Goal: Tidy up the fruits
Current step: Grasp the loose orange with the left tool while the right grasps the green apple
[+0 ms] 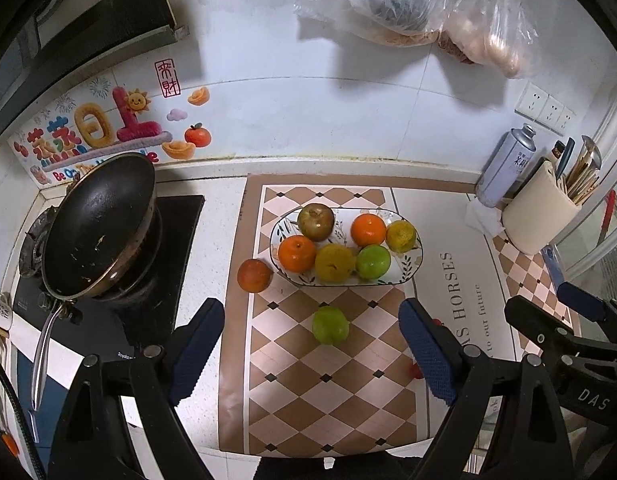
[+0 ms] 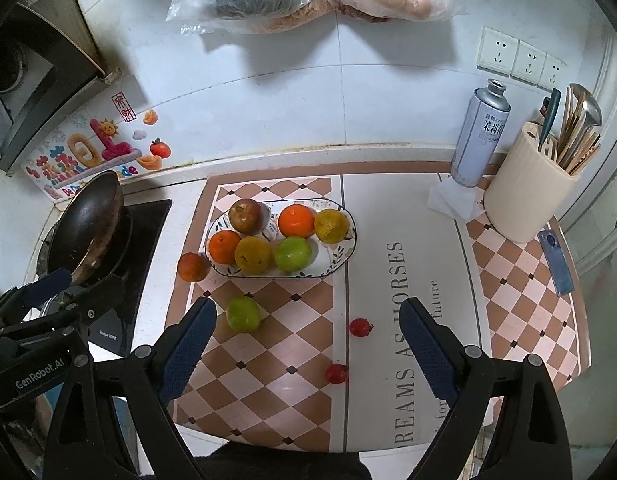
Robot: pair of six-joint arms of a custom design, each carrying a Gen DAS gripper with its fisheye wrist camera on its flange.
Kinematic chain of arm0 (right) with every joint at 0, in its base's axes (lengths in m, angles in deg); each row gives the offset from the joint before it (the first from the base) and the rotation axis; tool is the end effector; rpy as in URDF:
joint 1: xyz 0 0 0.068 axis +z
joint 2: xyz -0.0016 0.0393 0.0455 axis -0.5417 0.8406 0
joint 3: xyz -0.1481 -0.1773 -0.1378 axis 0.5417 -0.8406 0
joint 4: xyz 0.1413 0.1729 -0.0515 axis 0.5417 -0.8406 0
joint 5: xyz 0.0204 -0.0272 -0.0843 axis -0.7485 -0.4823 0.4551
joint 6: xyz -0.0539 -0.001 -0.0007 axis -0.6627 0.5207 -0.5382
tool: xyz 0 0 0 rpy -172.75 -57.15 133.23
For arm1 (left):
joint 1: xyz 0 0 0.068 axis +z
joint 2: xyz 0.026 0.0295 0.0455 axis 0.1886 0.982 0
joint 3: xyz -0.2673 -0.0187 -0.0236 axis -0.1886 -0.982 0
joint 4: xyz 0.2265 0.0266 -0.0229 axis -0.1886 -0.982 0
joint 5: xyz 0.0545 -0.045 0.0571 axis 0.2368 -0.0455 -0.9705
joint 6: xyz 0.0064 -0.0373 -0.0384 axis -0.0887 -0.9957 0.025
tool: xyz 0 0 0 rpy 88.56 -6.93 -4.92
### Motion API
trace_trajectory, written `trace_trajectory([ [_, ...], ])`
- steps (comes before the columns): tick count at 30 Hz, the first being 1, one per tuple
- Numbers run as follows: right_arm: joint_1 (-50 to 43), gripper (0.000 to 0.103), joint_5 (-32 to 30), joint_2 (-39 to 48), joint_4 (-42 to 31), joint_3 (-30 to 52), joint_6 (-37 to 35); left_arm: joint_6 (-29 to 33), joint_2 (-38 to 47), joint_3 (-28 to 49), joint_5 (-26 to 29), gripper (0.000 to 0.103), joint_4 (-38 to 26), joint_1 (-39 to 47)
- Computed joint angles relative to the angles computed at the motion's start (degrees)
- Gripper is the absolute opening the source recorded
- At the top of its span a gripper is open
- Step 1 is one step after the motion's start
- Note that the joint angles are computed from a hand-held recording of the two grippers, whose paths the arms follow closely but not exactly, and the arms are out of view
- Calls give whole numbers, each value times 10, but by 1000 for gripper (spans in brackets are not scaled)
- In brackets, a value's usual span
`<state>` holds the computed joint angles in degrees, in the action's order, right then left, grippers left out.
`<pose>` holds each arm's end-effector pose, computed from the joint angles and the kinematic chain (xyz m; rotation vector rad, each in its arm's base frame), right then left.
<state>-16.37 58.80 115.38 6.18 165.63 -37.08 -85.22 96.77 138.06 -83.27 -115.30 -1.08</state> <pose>0.2111 0.0584 0.4069 0.2297 2.6143 0.1143 0.2545 -0.0544 0.4048 0.2283 2.6127 -0.1039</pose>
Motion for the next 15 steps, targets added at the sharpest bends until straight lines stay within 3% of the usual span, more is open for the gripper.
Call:
trace_trajectory([
  [6, -31, 95, -50, -2, 49, -50, -1, 0, 11, -9, -9, 89, 11, 7],
  [8, -45, 95, -85, 5, 75, -83, -4, 4, 19, -19, -23, 100, 24, 15],
  [15, -49, 95, -205, 99, 235, -236, 6, 33, 48, -88, -106, 101, 98, 60],
])
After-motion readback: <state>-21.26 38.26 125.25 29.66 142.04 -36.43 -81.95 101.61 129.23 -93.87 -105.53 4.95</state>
